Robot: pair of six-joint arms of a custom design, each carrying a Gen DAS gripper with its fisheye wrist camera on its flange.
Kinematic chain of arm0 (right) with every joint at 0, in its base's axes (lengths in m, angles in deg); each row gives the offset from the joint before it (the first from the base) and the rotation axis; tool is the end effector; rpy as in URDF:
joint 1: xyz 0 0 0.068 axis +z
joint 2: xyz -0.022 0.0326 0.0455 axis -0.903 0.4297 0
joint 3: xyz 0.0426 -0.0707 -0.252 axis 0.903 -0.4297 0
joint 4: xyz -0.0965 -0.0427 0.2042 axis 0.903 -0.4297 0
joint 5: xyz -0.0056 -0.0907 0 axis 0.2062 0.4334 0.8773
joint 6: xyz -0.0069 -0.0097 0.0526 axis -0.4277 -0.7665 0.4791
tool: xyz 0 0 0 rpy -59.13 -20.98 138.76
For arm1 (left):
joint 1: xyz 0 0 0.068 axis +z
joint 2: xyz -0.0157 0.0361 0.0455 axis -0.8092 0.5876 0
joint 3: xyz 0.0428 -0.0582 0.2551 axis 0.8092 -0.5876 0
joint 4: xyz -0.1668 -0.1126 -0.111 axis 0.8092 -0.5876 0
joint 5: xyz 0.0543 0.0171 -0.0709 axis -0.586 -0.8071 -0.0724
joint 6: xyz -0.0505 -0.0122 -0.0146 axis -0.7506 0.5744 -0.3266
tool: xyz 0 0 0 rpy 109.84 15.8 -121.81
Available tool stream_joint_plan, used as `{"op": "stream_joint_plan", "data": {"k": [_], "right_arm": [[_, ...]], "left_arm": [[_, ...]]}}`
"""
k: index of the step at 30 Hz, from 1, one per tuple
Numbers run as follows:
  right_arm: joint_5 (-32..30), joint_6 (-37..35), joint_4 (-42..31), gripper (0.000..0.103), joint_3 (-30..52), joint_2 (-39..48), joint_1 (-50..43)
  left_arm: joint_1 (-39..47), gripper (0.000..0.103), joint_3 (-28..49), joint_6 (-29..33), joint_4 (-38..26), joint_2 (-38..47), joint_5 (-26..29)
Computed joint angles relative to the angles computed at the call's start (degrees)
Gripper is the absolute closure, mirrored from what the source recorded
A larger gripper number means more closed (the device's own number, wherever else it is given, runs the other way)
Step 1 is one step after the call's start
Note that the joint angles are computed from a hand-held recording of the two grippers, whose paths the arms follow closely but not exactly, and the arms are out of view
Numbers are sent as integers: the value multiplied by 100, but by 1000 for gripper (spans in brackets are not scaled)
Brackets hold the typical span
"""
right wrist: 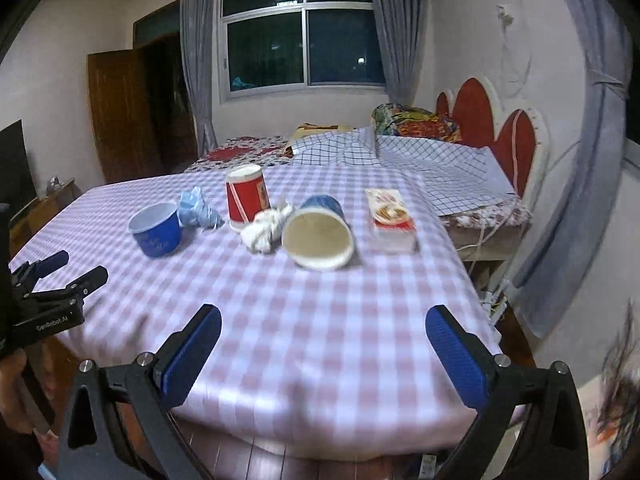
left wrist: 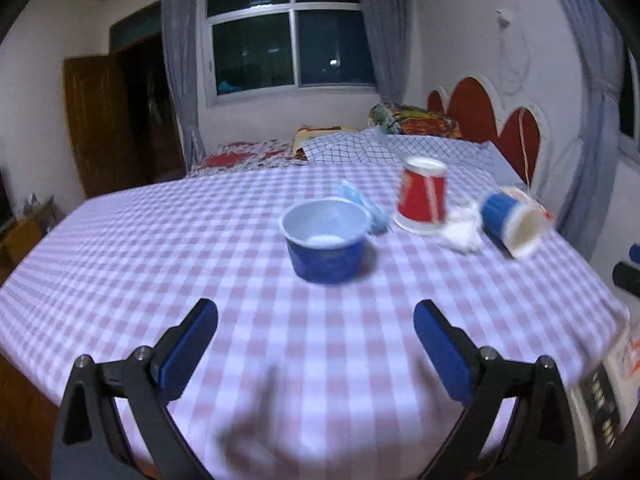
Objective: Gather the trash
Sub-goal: 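Grasp the small blue cup with the left tool while the right tool grasps the large blue cup, then carry both blue cups in both tools over the black bin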
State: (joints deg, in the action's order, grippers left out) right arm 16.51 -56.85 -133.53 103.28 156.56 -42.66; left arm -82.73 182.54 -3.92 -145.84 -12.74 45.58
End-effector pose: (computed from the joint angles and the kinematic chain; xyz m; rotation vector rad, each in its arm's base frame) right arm 0.1569 0.0542 0.4859 -0.1467 2.1666 0.0377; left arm 0.1661 -0.0736 0.4513 -0.0092 2.1373 0.0302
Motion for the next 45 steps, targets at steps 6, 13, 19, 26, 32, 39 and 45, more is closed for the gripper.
{"op": "stream_joint_plan", "data": {"k": [6,13,19,26,32,39,45], "right_arm": [[-476,-254,256,0,597,1141,-550],[-696,-282,570,0,830,1902,-753],[-623,-323,-74,0,2160,2852,-780],[-667,-425,-477,0,2795,3236,-767],[-821,-519,-491,33,2883,3243,-787],[-980,-570,27,40,1868,2445,-754],[-923,-613,193,49,1269,1853,-551]], "left_arm": [[726,4,520,282,206,844,634],[794,4,1232,501,24,1676,612],[925,4,2515,507,-793,2640,988],[907,11,3225,588,-1151,3132,876],[808,27,2902,635,-920,2822,820],[457,27,2265,683,-541,2109,465],[270,27,1893,630,-442,1717,393]]}}
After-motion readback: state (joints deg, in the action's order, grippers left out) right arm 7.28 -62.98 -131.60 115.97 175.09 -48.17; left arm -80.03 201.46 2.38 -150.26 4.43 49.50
